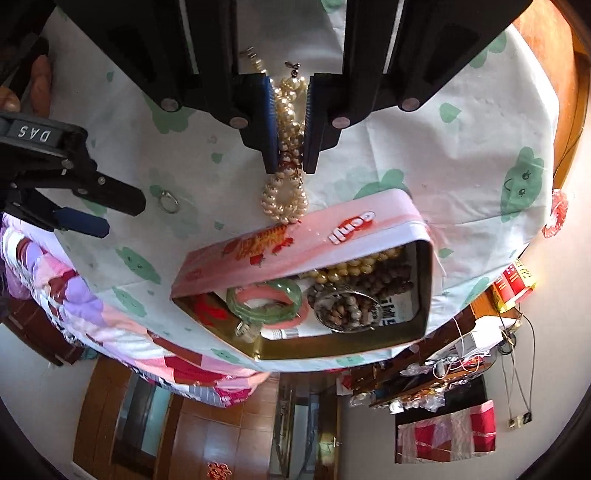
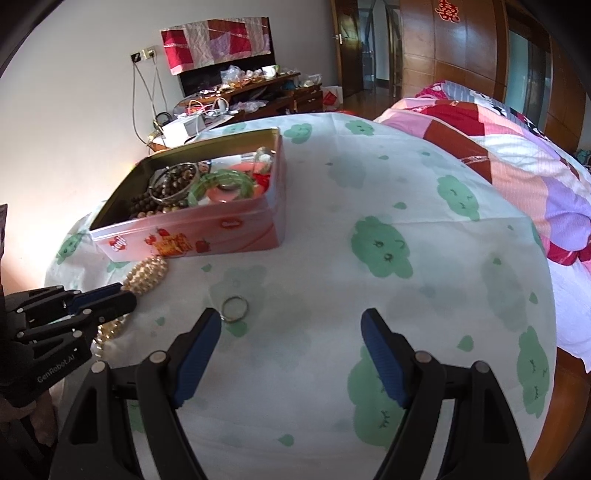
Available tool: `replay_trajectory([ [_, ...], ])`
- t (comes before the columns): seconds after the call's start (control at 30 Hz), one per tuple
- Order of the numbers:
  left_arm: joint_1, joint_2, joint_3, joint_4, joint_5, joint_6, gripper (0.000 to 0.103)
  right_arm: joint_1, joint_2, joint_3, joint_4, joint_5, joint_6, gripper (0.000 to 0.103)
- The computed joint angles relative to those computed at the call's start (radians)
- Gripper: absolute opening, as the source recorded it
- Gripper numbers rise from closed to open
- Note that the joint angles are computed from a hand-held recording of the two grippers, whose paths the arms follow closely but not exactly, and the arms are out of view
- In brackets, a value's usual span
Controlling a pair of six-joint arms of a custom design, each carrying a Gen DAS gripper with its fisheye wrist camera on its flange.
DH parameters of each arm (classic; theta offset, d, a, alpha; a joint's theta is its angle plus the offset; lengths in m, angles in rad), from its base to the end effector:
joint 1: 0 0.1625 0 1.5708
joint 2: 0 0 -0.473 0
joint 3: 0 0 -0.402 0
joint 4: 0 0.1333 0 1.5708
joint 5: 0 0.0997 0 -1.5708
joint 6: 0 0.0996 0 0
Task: Organize jewelry
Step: 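Grasp the pearl strand with the left tool while the right tool grasps the silver ring, then carry the pearl strand with the left tool while the right tool carries the ring over the tin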
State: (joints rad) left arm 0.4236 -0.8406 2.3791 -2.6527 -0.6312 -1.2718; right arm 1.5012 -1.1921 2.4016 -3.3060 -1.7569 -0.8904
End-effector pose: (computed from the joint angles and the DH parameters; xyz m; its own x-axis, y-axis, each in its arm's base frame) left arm -0.2696 -0.3560 0.0164 -0.7578 -0.1510 -0.6348 0.3193 0.7626 -0.5626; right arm 0.0831 -0.4592 0.1913 -0.6594 -0.5695 0.4908 -0.7192 0.6680 -0.1913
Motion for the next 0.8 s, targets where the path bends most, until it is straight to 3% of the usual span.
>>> replay_trajectory([
  [0.13,-0.003,-0.007,0.012,-0.016,0.013,-0.018,0.012,0.019,0.017,-0.005,0.008,0.001,-0.020,0.080],
  [0.3,0.003,-0.002,0.017,-0.052,0.011,0.002,0.012,0.046,0.050,-0.018,0.047,-0.040,-0.038,0.058],
  [0.43,0.004,0.001,0.022,-0.073,0.006,0.011,0.012,0.061,0.071,-0.016,0.023,-0.067,-0.062,0.051],
  [0.6,0.002,0.004,0.023,-0.083,0.004,0.019,0.012,0.068,0.076,0.006,-0.014,-0.079,-0.111,0.022],
  [0.8,-0.003,0.006,0.025,-0.094,0.008,0.035,0.012,0.063,0.058,0.018,0.002,-0.058,-0.130,0.022],
])
